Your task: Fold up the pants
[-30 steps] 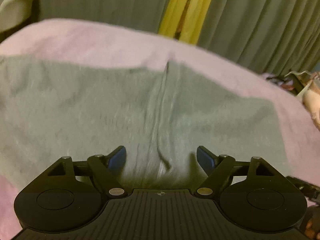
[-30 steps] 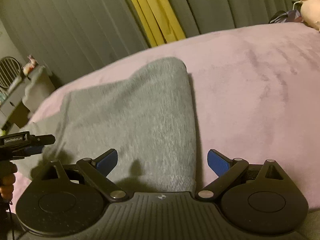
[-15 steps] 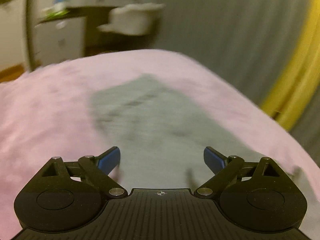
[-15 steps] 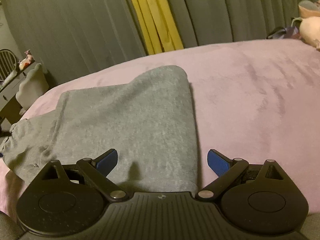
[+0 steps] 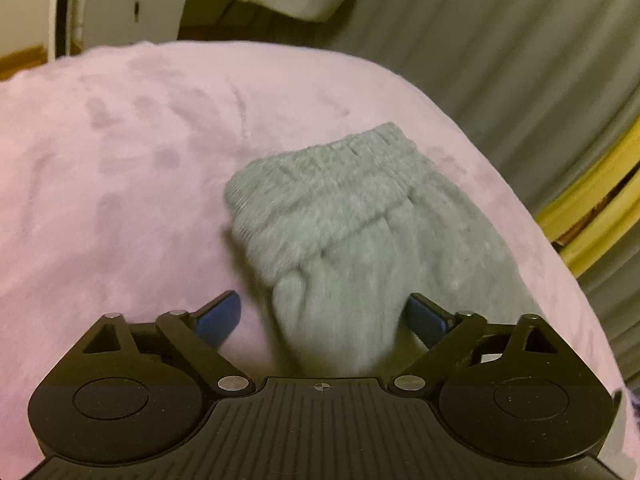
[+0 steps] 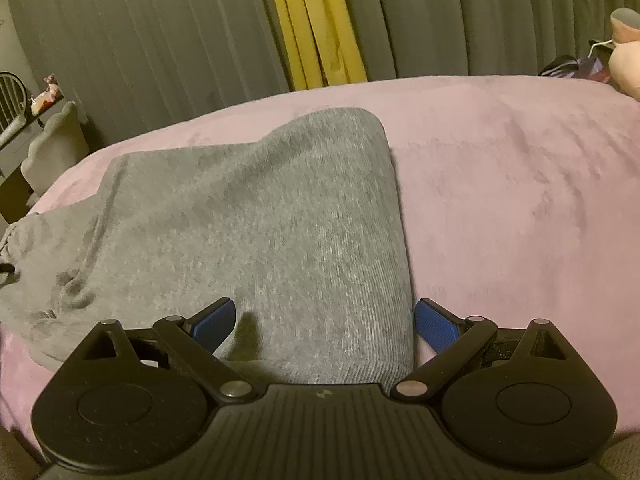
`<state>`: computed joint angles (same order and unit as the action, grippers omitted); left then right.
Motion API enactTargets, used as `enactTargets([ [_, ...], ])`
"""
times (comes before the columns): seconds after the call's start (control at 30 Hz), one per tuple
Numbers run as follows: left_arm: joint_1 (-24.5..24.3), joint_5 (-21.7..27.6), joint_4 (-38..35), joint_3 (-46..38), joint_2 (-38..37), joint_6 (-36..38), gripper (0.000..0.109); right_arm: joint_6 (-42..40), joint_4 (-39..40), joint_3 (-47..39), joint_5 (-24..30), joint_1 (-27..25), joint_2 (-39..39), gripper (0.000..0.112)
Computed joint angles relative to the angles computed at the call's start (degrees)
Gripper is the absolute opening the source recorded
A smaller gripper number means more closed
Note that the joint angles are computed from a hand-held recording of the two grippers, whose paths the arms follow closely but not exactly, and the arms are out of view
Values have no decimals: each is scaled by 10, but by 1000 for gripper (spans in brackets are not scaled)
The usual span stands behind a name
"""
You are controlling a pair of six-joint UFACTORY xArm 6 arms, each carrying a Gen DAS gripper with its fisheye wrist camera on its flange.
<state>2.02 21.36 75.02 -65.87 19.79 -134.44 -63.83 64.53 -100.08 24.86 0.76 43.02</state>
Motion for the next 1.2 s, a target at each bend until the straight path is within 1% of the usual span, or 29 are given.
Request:
enactTargets([
  [0.07, 14, -10, 9, -15, 11, -22, 98, 14, -13, -3, -3, 2, 4, 97],
  [0.13, 19, -16, -37, -22, 14, 14, 98, 16, -16, -7, -7, 4, 9, 97],
  [0.17, 18, -12, -66, -24, 13, 40, 92, 16, -18, -7, -9, 5, 11, 97],
  [0.2, 13, -1, -89, -26, 9, 68, 89, 18, -22, -9, -12, 5, 12, 97],
  [0.23, 2, 23, -130, -31, 7, 120, 81, 18, -21, -11, -14, 6, 13, 97],
  [0.27, -7, 43, -147, -35, 5, 149, 75, 18, -19, -12, -15, 6, 14, 97],
  [0.3, -13, 53, -144, -34, 0, 154, 72, 17, -15, -12, -17, 6, 14, 97],
  [0.33, -14, 50, -120, -29, -5, 135, 70, 14, -8, -13, -18, 5, 14, 97],
  [0.4, -5, 23, -64, -15, -12, 72, 70, 19, -9, -16, -15, 4, 15, 97],
  [0.47, 12, -14, -41, -10, -1, 29, 81, 25, -17, -19, -11, 3, 18, 97],
  [0.5, 19, -26, -25, -14, 8, 12, 83, 26, -19, -18, -12, 4, 17, 97],
  [0.53, 17, -21, -26, -17, 10, 13, 84, 24, -19, -18, -13, 4, 17, 97],
  [0.6, 5, 12, -81, -32, 15, 66, 74, 22, -18, -18, -14, 5, 15, 97],
  [0.63, -3, 33, -100, -39, 14, 94, 63, 15, -10, -14, -18, 5, 11, 97],
  [0.67, -10, 46, -102, -43, 10, 108, 53, 4, 2, -10, -20, 5, 7, 97],
  [0.7, -17, 59, -89, -44, 3, 108, 49, -2, 10, -8, -19, 5, 4, 97],
  [0.73, -26, 70, -63, -43, -7, 98, 42, -8, 19, -6, -20, 4, 2, 97],
  [0.77, -38, 86, -43, -43, -18, 103, 39, -13, 28, -4, -20, 3, 0, 97],
  [0.87, -91, 158, -1, -65, -38, 166, 36, -25, 44, -3, -15, 0, -4, 97],
  [1.0, -167, 201, 70, -110, -43, 230, 35, -55, 88, 1, -11, -2, -11, 97],
  [1.07, -205, 202, 98, -150, -23, 270, 35, -83, 125, 10, -4, -8, -21, 97],
  [1.13, -239, 190, 102, -198, 9, 319, 35, -110, 163, 18, 6, -15, -31, 97],
  [1.17, -252, 172, 92, -225, 31, 348, 36, -120, 178, 22, 12, -19, -36, 97],
  [1.2, -263, 151, 64, -255, 57, 390, 39, -130, 193, 28, 20, -23, -43, 97],
])
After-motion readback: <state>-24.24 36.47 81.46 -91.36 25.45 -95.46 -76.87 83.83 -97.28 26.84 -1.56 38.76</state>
